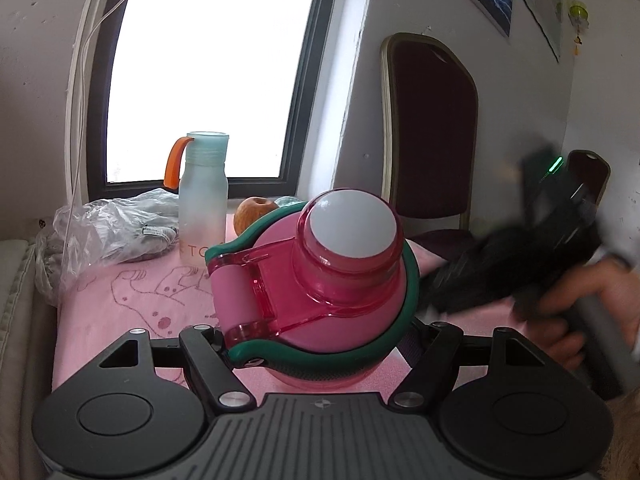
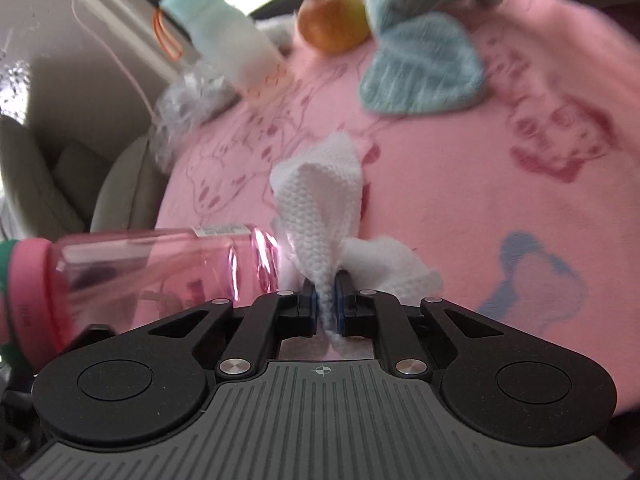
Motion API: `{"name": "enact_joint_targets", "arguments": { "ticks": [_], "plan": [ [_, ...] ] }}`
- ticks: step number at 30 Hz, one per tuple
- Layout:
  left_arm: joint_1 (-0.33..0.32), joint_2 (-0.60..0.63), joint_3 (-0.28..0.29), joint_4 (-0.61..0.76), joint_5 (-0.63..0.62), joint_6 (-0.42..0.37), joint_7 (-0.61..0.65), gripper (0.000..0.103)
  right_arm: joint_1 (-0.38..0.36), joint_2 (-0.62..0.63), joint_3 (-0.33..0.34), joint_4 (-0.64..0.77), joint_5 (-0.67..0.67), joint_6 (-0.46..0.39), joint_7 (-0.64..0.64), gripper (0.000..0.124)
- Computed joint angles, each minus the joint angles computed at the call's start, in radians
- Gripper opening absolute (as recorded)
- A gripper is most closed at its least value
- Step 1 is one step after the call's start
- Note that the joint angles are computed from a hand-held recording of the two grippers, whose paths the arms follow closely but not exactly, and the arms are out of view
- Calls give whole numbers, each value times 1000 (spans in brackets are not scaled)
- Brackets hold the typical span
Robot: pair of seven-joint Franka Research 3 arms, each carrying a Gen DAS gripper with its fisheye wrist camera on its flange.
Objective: Clean container
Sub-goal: 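Wipe the pink bottle's lid again with the wipe in the right gripper, then tilt the bottle with the left gripper while the right gripper wipes its lid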
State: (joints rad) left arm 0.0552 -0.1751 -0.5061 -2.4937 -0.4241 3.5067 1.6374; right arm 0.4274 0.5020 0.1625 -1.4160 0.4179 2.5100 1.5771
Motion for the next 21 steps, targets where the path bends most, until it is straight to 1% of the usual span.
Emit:
{"name": "enact_joint_targets", "arguments": {
  "ticks": [1, 2, 3, 4, 6, 7, 8, 9, 10, 11, 12, 13, 14, 15, 17, 18, 19, 20, 21],
  "plan": [
    [6, -1, -9, 2, -9, -3, 8, 72, -15, -27, 21, -33, 37, 47, -35, 12],
    [16, -1, -22, 5, -23, -5, 17, 72, -43, -50, 58, -59, 106, 88, -93, 12],
    [26, -1, -35, 8, -37, -7, 26, 72, -79, -69, 106, -77, 199, 119, -175, 12],
    [36, -1, -49, 10, -51, -9, 35, 72, -130, -77, 169, -79, 331, 119, -289, 12],
    [54, -1, -72, 15, -76, -9, 52, 72, -228, -73, 276, -56, 595, 40, -504, 12],
    [60, -2, -81, 16, -90, -10, 58, 72, -255, -64, 303, -41, 685, -6, -566, 12],
    [68, -4, -91, 16, -101, -13, 64, 72, -262, -48, 310, -22, 733, -43, -584, 12],
    [88, -8, -115, 18, -121, -20, 82, 72, -257, -32, 306, -4, 755, -65, -583, 12],
    [102, -10, -129, 19, -127, -24, 89, 72, -229, -20, 279, 10, 729, -53, -543, 12],
    [113, -13, -140, 19, -130, -27, 90, 72, -190, -9, 241, 21, 680, -25, -480, 11],
    [118, -15, -143, 18, -126, -31, 83, 72, -150, 4, 199, 32, 628, -2, -414, 12],
    [125, -17, -148, 18, -121, -35, 75, 72, -102, 14, 145, 41, 557, 24, -331, 12],
    [135, -19, -156, 20, -115, -40, 68, 72, -48, 21, 83, 44, 452, 53, -229, 12],
    [151, -19, -169, 22, -111, -43, 61, 72, -12, 28, 38, 44, 365, 70, -146, 12],
    [194, -18, -209, 28, -110, -46, 50, 72, 19, 40, -11, 42, 251, 75, -27, 12],
    [217, -18, -231, 31, -111, -47, 46, 72, 30, 42, -34, 42, 190, 54, 25, 12],
    [241, -19, -253, 35, -110, -48, 40, 72, 42, 46, -58, 49, 121, 16, 68, 12],
    [262, -19, -273, 36, -106, -49, 35, 72, 42, 45, -62, 44, 79, -6, 78, 12],
    [281, -22, -289, 37, -100, -53, 28, 72, 28, 36, -48, 20, 70, 4, 61, 8]
  ]
}}
